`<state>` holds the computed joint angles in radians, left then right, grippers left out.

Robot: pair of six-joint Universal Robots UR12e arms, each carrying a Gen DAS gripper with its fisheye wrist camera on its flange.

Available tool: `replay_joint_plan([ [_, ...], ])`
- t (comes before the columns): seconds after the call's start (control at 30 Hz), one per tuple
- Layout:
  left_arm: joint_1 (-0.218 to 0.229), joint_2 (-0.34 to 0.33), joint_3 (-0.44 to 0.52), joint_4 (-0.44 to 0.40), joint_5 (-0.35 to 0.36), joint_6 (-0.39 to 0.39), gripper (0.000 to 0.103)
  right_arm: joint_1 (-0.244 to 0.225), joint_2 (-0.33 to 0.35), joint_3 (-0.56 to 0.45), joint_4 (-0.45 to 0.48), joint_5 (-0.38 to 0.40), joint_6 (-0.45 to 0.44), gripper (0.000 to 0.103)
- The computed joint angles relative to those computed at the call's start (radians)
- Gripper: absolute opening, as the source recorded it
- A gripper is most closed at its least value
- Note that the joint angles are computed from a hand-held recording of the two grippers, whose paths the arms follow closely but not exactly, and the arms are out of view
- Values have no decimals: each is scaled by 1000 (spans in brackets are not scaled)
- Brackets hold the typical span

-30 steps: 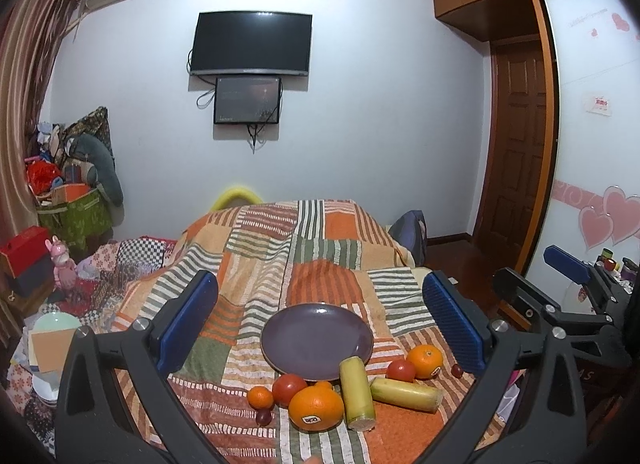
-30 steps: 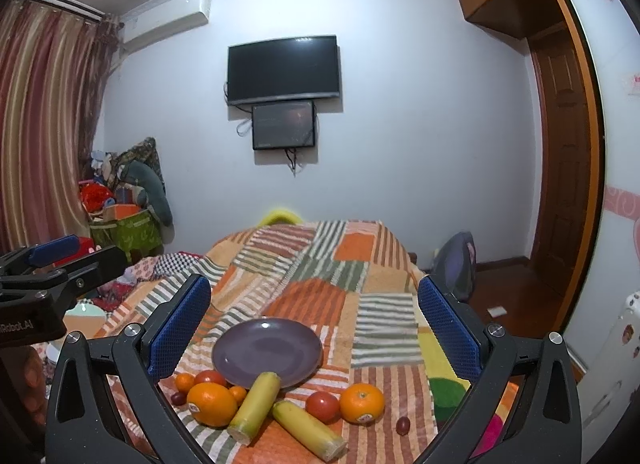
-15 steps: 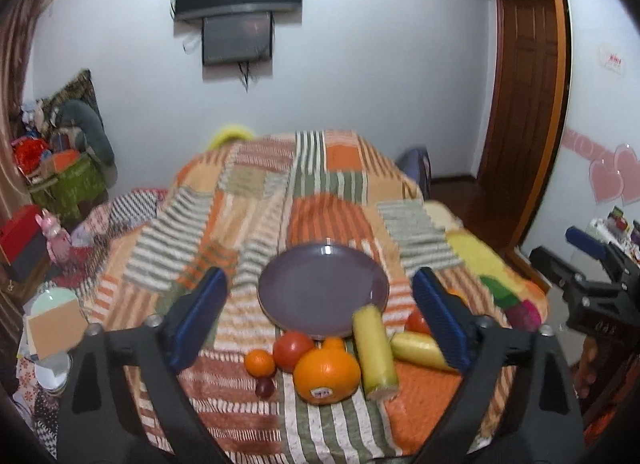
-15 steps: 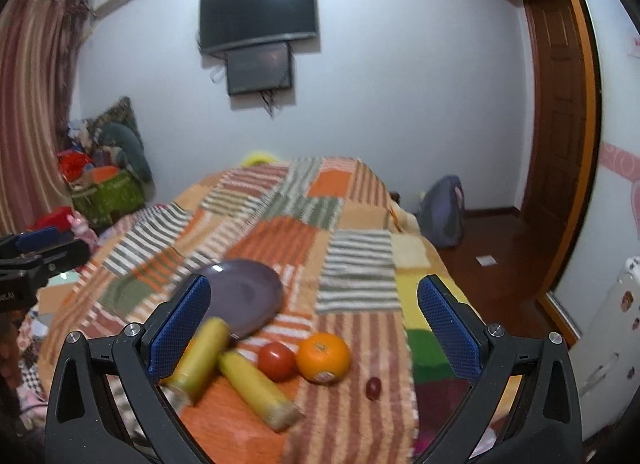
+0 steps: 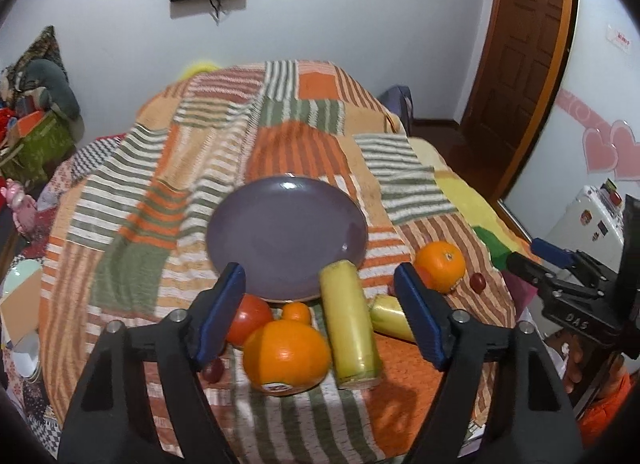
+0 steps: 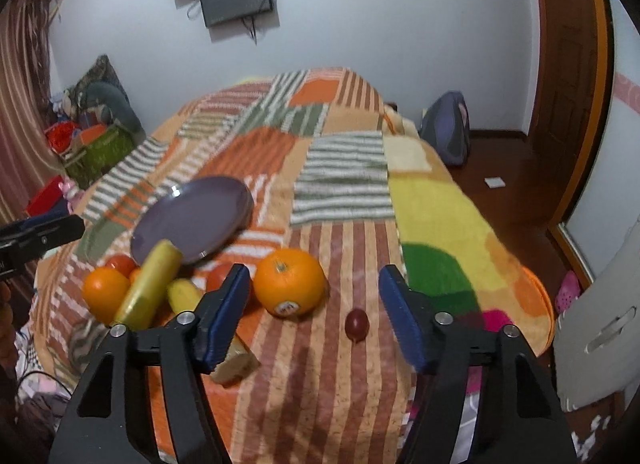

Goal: Organize fruits
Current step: 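Grasp the dark red grape with the right tool while the left tool grasps the yellow cylinder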

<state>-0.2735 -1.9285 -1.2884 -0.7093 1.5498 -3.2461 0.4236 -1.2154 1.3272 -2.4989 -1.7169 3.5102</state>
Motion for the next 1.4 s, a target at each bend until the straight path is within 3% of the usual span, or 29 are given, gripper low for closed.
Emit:
replay_joint_plan([
  [0.27,-5,-44,52,-109,-55,18,57,-30,4,6,80,73,33,52],
  [0.5,-9,-76,90,-181,-79,27,38,-47,11,7,152,133,53,35],
  [1.07,-21,-123,139,-248,2,14,38,-57,21,4,182,163,55,28],
  [1.4,-18,-139,157,-260,-10,22,38,-58,24,5,186,154,57,24],
])
